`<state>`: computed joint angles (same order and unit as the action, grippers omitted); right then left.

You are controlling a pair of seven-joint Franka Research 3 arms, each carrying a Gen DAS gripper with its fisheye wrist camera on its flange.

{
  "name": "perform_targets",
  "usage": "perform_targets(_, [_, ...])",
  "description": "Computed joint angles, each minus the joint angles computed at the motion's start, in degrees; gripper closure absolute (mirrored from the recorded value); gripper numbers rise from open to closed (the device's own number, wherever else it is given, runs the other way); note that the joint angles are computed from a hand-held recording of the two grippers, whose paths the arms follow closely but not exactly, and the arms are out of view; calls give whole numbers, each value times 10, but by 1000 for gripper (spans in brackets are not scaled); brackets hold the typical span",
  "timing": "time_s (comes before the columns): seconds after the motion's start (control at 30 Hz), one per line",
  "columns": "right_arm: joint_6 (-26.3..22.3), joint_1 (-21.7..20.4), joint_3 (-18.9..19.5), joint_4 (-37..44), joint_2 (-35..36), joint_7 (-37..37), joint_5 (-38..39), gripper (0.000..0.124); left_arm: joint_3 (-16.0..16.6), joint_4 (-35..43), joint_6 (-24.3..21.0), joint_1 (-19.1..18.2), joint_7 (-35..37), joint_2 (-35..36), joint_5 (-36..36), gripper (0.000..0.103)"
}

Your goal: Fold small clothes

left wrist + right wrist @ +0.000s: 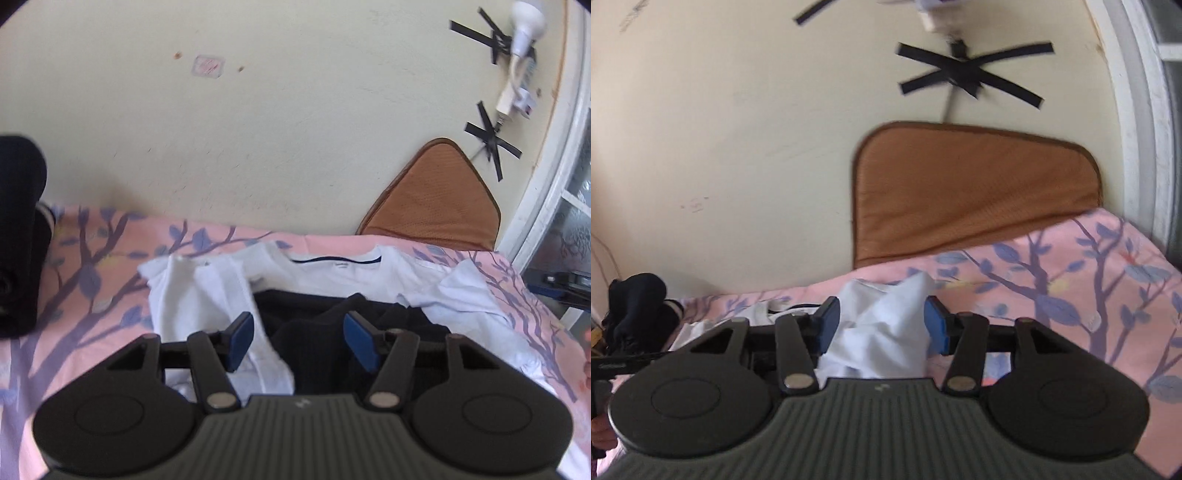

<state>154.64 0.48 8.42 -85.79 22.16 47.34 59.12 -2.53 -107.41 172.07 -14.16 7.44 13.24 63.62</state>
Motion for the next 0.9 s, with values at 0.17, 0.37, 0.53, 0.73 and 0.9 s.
perform_targets(0.17, [-60, -4, 17, 57, 70, 86, -70, 114, -22, 35, -45, -7, 96, 33, -68, 63])
perform_targets(0.37, [70, 38, -15, 18, 67, 127, -114, 103, -13, 69, -100, -38, 178, 77, -126, 101])
perform_targets(0.53, [176, -4, 49, -41, 14, 64, -91, 83, 7, 28, -73, -43, 149, 32, -97, 97])
perform_targets(0.73, [-26, -51, 118, -36, -23, -78, 16, 84, 38, -54, -50, -30, -92, -69, 97, 96])
perform_targets(0.9, [-40, 59, 56, 36, 50, 51, -93, 68, 14, -87, -37, 19, -112, -80, 53, 96])
